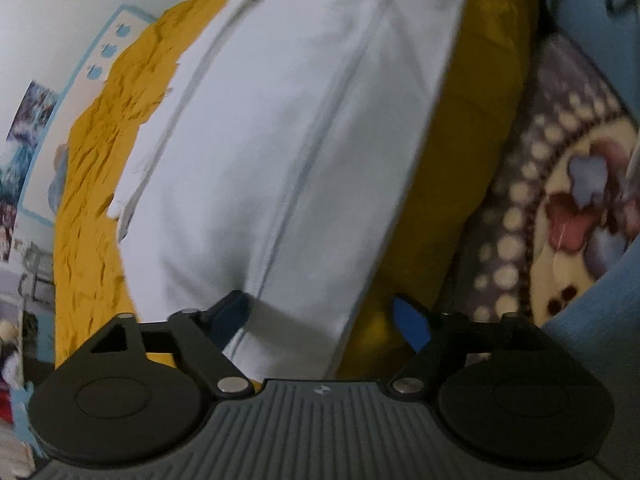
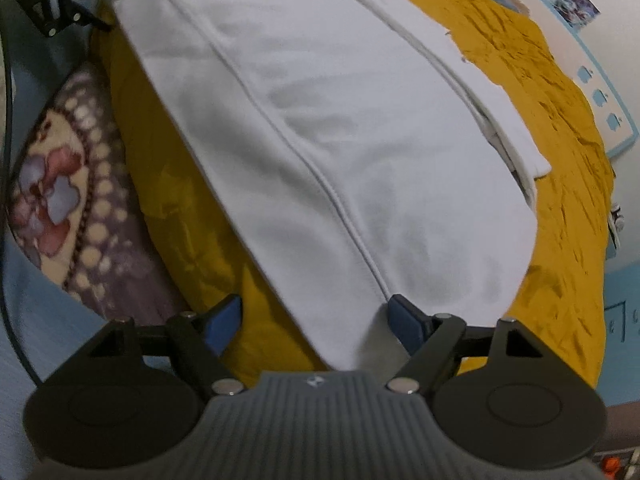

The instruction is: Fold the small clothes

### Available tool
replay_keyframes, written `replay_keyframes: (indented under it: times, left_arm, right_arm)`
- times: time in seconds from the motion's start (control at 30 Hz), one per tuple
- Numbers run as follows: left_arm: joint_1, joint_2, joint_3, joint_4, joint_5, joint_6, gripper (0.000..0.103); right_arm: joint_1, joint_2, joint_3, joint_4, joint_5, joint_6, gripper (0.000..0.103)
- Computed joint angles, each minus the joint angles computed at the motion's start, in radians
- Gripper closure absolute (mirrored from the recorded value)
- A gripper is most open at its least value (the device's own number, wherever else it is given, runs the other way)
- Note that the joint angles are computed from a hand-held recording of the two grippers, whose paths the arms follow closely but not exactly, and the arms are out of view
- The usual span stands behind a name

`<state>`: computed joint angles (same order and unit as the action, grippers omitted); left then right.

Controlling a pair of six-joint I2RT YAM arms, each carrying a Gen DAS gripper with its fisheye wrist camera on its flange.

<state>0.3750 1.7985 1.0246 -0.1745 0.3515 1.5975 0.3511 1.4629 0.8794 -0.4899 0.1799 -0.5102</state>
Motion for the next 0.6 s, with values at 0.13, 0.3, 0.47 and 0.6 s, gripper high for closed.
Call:
replay_keyframes:
  times: [0.13, 0.3, 0.47, 0.6]
  left_arm:
    - [0.003, 0.008, -0.038, 0.088, 0.011, 0.02, 0.023]
    - [0.024, -0.012, 0.029, -0.025, 0.039, 0.009, 0.053]
    - [0.045, -0.055, 0.104, -0.192, 0.087, 0.02, 0.095]
    - [0.062, -0.092, 0.124, -0.233, 0.13, -0.002, 0.095]
  right_arm:
    - [0.008, 0.002, -0.026, 0.033, 0.017, -0.034, 0.035]
    - [0.001, -0.011, 0.013, -0.025, 0.023, -0.047, 0.056]
    - [0.001, -0.031, 0.055, -0.109, -0.01, -0.045, 0.09]
    - [0.013, -0.067, 0.078, -0.164, -0.025, -0.035, 0.103]
